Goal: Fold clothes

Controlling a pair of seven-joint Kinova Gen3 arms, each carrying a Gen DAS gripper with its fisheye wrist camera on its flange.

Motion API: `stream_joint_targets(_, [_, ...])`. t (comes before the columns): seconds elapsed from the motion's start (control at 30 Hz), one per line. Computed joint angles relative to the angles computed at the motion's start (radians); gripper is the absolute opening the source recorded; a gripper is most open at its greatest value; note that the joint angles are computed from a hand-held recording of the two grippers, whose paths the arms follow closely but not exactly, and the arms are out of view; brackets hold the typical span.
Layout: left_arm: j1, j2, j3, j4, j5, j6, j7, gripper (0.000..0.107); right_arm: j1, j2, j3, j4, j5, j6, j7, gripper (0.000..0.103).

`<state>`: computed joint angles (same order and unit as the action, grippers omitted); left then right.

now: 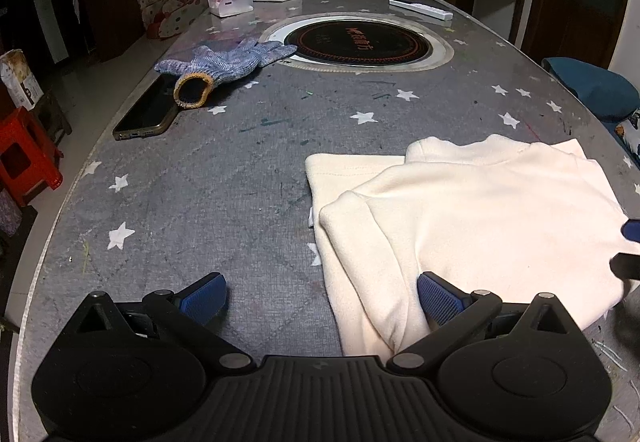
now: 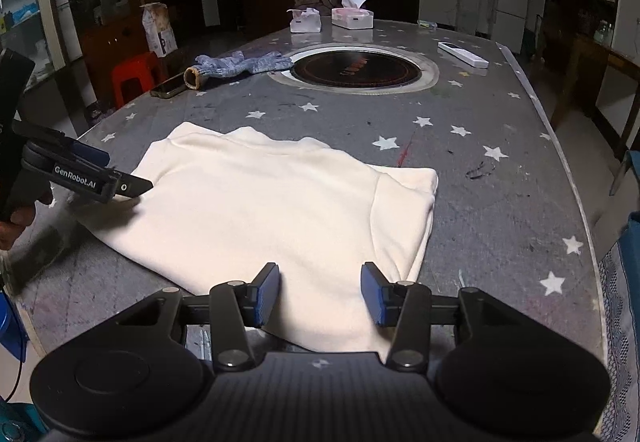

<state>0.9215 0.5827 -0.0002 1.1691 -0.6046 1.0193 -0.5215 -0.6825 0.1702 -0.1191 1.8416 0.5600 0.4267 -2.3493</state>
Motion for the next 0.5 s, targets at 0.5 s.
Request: stream_joint_targets(0.5, [0.008, 0.010, -0.002, -0.018, -0.010, 0.021, -0.016, 0.103, -0.016, 0.089, 0.055, -0.088, -0.004, -0.020, 0.016, 0.046])
